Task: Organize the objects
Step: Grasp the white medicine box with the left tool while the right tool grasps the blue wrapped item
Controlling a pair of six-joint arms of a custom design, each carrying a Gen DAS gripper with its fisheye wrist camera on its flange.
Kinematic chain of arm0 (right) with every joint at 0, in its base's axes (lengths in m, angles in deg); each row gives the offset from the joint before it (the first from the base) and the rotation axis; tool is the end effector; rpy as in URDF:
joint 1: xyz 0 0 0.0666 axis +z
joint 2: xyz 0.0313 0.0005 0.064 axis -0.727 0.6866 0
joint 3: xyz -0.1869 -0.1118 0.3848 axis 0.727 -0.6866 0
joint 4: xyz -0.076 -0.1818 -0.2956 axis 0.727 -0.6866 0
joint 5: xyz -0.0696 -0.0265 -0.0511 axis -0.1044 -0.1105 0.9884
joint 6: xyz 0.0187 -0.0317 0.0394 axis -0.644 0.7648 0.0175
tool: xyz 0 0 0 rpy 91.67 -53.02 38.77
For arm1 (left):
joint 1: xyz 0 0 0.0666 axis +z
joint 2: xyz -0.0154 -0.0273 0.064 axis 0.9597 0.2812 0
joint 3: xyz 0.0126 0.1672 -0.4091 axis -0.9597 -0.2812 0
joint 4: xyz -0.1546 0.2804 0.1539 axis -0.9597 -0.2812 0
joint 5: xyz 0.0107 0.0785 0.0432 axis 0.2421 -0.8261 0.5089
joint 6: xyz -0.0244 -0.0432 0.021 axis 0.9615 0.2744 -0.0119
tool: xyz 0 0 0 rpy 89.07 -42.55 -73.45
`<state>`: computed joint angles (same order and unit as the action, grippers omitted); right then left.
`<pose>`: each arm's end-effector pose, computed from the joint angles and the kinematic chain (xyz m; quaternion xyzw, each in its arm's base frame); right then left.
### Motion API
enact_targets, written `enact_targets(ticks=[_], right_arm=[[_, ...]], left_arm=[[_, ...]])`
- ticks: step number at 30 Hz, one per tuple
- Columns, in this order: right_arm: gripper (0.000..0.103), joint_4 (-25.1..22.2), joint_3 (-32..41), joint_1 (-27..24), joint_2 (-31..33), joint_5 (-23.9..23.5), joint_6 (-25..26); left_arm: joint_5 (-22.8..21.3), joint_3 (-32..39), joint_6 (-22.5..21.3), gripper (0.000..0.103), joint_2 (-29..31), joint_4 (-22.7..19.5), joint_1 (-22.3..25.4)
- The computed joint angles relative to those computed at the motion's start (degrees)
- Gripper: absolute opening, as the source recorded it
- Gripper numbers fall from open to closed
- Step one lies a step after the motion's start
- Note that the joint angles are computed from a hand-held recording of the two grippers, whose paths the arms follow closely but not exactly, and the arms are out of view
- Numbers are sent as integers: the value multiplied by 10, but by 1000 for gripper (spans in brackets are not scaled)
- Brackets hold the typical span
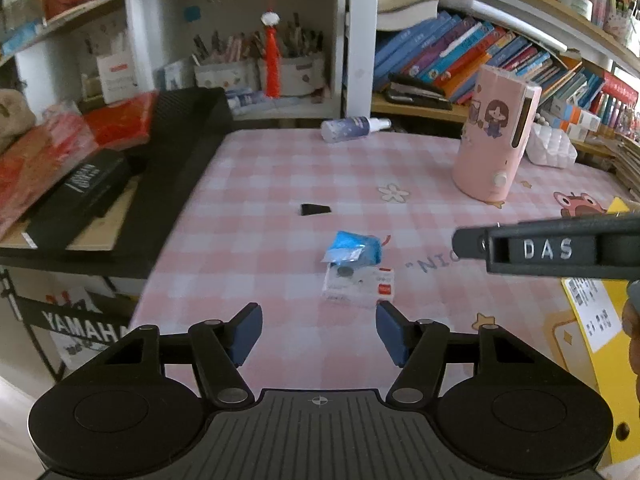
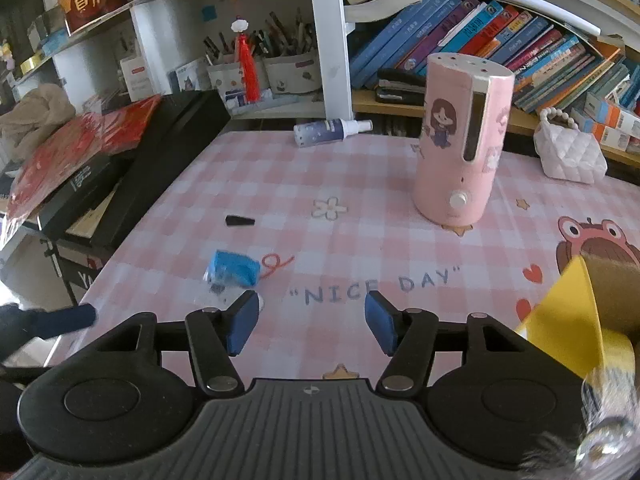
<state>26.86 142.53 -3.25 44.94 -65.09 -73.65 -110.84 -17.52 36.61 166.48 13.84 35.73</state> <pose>0.3978 0.3600 0.3286 -0.0649 0.9175 0.0919 0.3814 0.3619 -0.2662 0.3081 0.0423 0.9230 -0.0258 0.3815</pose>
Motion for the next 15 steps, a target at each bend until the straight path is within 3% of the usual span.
enact_targets(ticks=[6, 13, 15], right_arm=[[58, 3, 18, -10, 13, 2, 7], [58, 3, 22, -22, 16, -1, 3], [58, 1, 23, -25, 17, -4, 6]], left_arm=[[32, 37, -8, 62, 54, 5, 8], [32, 68, 2, 63, 101, 6, 14], [31, 68, -4, 57, 104, 15, 15]])
